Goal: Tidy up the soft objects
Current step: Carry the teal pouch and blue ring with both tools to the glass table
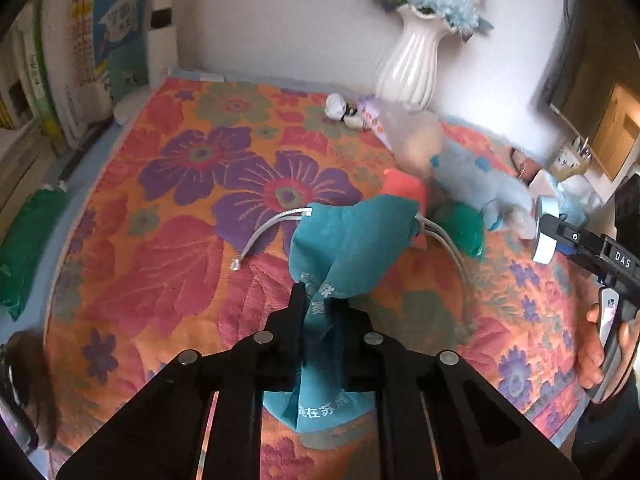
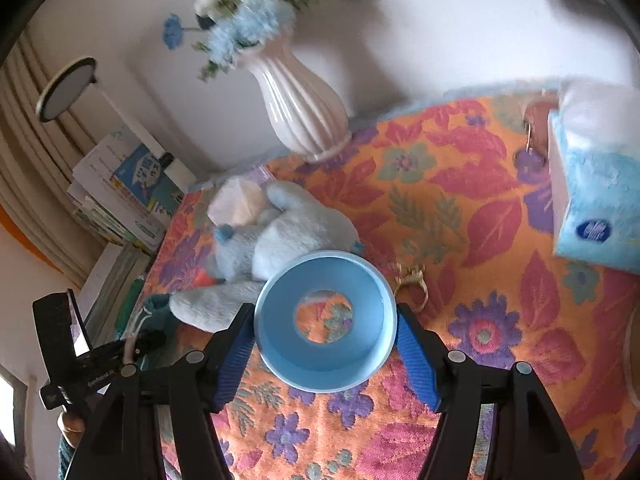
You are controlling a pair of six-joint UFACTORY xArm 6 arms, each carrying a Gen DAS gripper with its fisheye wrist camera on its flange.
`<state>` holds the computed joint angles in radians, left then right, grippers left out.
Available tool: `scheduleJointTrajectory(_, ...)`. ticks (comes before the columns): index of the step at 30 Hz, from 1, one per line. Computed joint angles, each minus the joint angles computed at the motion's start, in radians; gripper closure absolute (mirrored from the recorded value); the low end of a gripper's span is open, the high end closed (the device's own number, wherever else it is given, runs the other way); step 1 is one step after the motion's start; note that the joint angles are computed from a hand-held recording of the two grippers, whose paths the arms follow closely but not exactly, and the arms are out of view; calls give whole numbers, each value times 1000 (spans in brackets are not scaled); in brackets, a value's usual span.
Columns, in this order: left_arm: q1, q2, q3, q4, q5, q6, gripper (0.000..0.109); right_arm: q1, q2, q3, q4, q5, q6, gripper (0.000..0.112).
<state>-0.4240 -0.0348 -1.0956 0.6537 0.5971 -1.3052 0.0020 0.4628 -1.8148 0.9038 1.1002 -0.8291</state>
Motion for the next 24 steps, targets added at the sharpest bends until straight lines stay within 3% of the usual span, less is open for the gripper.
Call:
scheduleJointTrajectory(5,-29,-25,19,6,-43,-46,99,4,-93,124,69,-109,-96,46)
scheduleJointTrajectory(13,-73,-13,6,14,-113,-82,99,-50,-216,253,36,-103,-97,46)
scheduleJointTrajectory(24,-181,132,-215,-8,-73,27,99,-145,-278,270,-201,-17,84,46)
